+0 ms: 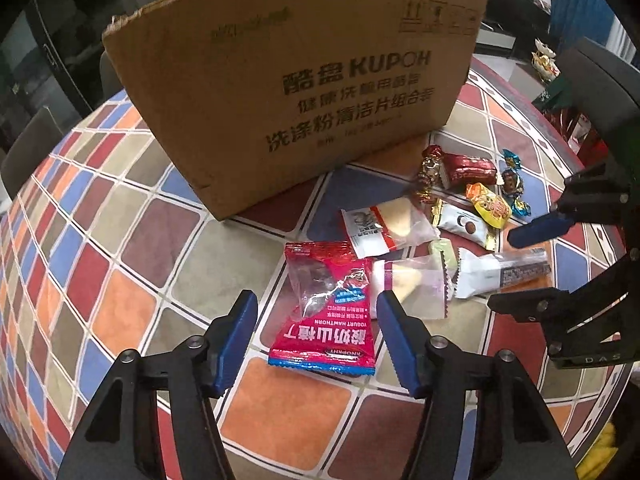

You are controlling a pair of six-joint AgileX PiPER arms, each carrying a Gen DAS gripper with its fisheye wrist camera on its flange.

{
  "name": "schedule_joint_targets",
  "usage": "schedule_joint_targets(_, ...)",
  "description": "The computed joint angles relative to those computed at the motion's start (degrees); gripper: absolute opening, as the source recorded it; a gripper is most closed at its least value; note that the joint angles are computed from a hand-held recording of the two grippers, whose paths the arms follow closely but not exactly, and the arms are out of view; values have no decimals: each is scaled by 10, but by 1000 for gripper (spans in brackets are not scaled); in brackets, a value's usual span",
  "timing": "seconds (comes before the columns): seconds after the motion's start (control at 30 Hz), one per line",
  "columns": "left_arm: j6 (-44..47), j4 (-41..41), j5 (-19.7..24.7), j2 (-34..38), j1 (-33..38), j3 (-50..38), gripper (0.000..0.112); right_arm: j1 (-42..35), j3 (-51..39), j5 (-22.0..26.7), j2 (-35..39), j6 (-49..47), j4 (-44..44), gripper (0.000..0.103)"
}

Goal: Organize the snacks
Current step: 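Grasp the red-and-white snack bar with the left tool while the right tool grasps the silver bar, then lift both bars over the box and open both tools to release them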

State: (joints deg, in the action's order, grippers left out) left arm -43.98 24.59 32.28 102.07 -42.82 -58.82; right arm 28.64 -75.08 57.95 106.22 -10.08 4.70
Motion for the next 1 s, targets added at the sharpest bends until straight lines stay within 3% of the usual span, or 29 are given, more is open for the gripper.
schedule_joint_targets(0.23,41,-46,-19,24,12,-8,59,-3,-6,-7,15,-3,11,46)
schedule_joint_targets(0.33,57,-65,-30,27,16,-6,48,-5,-10,-10,21,-11,18,43)
schedule_joint_targets(0.37,40,-50,-27,26,11,-5,39,-5,-11,-12,22,-11,20,41)
schedule_joint_targets(0.53,-2,-27,-32,9,-2,18,34,-7,12,-39,10,-8,17,31)
schedule_joint_targets(0.67,-58,-1,-32,-11,-22,35,33,-11,39,-59,-8,-14,22,24)
schedule_joint_targets(0.9,-229,129,-8,-61,-90,64,31,-26,93,-84,-48,-43,60,22)
schedule_joint_targets(1.0,-250,146,3,-76,-103,65,31,-39,114,-83,-79,-60,77,21)
